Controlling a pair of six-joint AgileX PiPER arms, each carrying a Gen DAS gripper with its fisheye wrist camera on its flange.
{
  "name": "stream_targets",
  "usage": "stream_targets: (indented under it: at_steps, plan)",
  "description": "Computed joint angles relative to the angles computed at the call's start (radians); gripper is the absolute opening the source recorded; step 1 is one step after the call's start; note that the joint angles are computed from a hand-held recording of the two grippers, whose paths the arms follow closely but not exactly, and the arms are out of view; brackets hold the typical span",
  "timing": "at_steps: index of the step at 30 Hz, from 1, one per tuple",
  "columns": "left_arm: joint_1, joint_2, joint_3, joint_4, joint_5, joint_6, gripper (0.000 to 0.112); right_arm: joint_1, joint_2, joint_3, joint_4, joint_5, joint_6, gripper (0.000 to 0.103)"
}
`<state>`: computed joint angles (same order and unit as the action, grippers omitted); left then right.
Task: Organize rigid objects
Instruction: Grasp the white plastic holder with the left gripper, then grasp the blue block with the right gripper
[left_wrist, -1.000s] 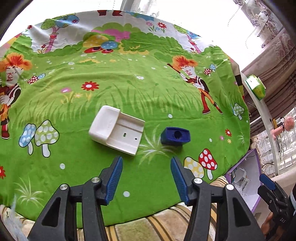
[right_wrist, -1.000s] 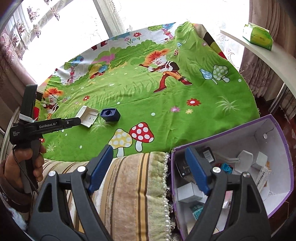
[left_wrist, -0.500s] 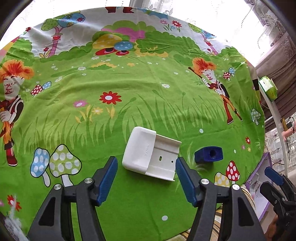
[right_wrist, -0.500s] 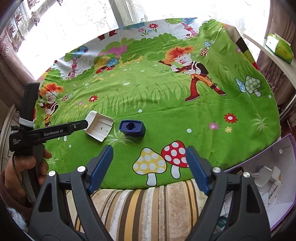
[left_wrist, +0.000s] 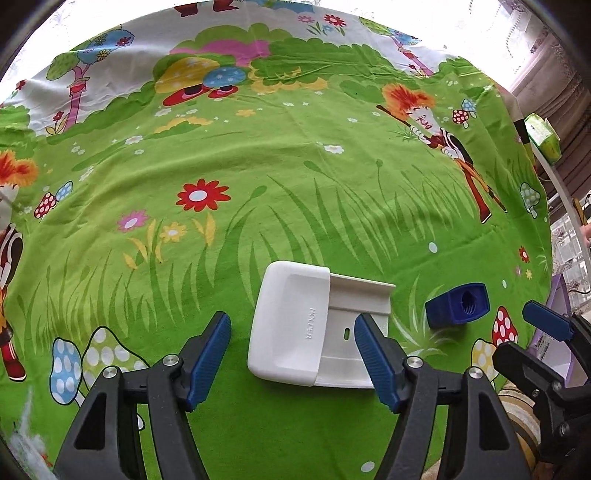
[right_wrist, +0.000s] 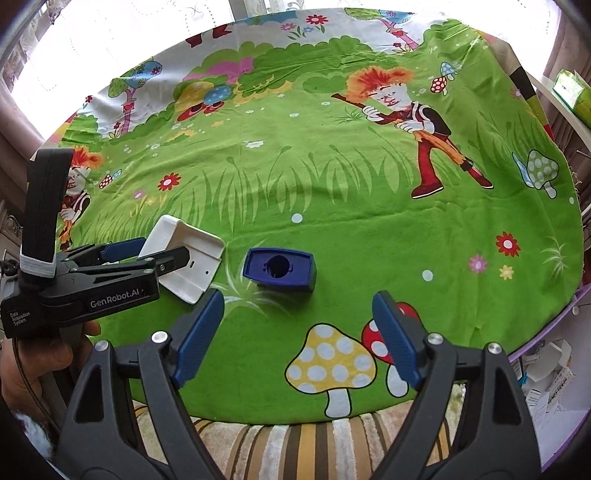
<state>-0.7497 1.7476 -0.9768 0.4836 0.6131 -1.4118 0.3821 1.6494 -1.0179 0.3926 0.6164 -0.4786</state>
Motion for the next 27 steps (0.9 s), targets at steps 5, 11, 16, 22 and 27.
stream_targets:
  at_steps: [5, 11, 16, 22, 27]
  plan:
    - [-0.016, -0.001, 0.005, 0.064, 0.024, -0.048, 0.040, 0.040, 0.032, -0.013, -0.059, -0.029, 0.050, 0.085]
    - [-0.018, -0.051, 0.081, 0.116, -0.040, -0.165, 0.038, 0.079, 0.069, -0.028, -0.090, -0.045, 0.080, 0.084]
    - [-0.062, -0.081, 0.117, 0.189, 0.004, -0.328, 0.038, 0.096, 0.108, -0.059, -0.124, -0.051, 0.140, 0.084]
    - [-0.116, -0.110, 0.132, 0.266, 0.088, -0.466, 0.038, 0.117, 0.147, -0.090, -0.186, -0.058, 0.217, 0.084]
    - [-0.133, -0.119, 0.139, 0.282, 0.100, -0.500, 0.038, 0.107, 0.183, -0.119, -0.187, -0.037, 0.227, 0.063]
